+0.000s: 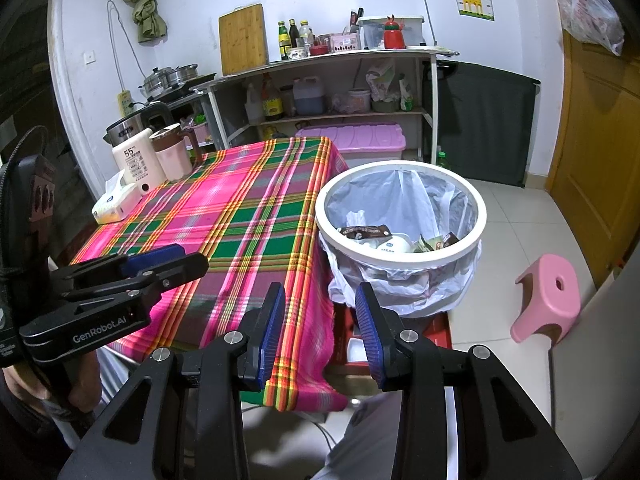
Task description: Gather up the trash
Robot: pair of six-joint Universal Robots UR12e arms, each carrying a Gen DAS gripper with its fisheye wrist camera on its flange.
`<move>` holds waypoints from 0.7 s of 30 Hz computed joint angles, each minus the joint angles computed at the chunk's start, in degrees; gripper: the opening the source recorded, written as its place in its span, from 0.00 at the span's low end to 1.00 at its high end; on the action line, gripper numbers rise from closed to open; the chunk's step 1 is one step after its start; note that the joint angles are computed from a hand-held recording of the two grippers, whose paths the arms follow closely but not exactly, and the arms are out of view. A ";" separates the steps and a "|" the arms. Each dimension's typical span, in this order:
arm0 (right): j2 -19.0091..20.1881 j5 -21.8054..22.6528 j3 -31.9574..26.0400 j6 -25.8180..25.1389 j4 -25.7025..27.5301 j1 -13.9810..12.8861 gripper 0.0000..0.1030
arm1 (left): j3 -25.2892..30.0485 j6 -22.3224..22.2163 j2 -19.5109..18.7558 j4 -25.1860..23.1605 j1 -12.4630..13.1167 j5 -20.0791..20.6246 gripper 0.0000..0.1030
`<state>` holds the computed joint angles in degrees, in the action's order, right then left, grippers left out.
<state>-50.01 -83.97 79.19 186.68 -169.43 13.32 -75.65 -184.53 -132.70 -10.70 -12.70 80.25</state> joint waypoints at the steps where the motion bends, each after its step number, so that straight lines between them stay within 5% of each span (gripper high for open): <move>1: -0.12 -0.02 0.17 0.02 -0.05 0.01 0.37 | 0.01 -0.01 0.00 -0.01 0.01 -0.04 0.38; 21: -0.09 -0.05 -0.01 -0.05 0.19 0.00 0.37 | 0.03 0.29 0.06 -0.88 -0.12 0.88 0.38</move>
